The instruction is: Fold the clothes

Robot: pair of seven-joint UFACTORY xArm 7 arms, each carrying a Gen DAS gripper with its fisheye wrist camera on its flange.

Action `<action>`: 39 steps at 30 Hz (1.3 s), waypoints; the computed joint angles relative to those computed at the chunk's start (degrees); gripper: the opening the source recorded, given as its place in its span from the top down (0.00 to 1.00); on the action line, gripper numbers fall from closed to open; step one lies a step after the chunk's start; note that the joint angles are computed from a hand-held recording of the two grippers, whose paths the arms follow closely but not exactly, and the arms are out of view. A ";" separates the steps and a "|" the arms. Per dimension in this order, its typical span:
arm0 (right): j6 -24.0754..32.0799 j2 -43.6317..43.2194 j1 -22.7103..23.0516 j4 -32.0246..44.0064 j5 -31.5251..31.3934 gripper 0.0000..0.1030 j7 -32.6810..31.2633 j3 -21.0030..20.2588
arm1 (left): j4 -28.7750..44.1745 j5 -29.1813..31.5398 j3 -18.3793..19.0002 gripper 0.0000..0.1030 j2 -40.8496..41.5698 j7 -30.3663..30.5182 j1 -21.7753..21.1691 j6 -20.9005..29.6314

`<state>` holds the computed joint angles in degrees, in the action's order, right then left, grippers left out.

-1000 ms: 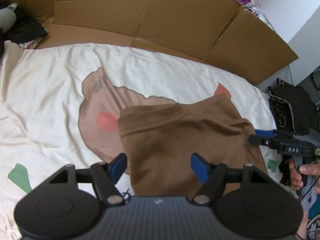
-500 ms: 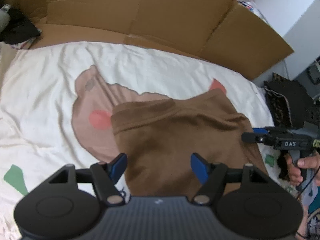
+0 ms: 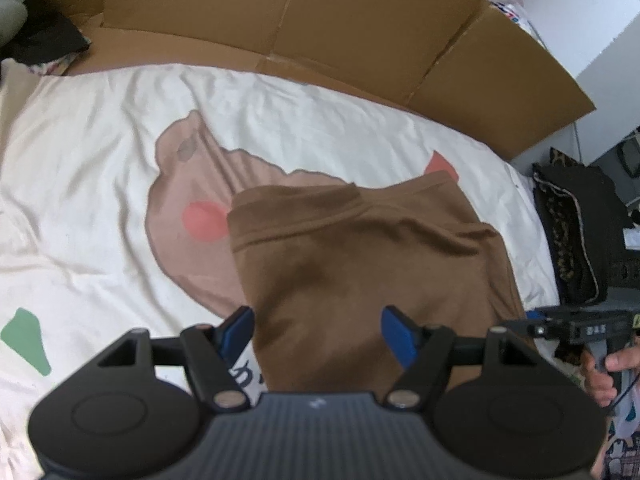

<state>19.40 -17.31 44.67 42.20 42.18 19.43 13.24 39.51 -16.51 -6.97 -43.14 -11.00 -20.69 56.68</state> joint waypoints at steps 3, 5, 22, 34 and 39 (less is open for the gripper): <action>0.80 -0.92 -1.64 -1.40 -1.40 0.89 7.72 1.06 | 0.16 0.03 -0.23 0.29 0.33 0.02 -0.24 0.06; 1.18 -1.42 -1.44 -1.56 -1.94 0.95 8.18 0.78 | 0.21 -0.18 -0.27 0.29 0.42 0.09 -0.51 -0.05; 2.64 -7.04 -1.09 -4.36 -7.42 0.95 16.22 0.91 | -0.15 -1.04 -0.16 0.30 1.06 2.75 -1.65 0.41; 8.35 -9.99 2.76 -5.04 -4.51 0.49 7.63 -2.63 | -0.66 0.70 -0.12 0.30 1.98 2.74 -0.35 0.09; 13.30 -12.21 2.03 -5.71 -3.34 0.49 6.49 -2.10 | 0.16 -0.34 0.06 0.30 2.50 2.52 -0.70 0.34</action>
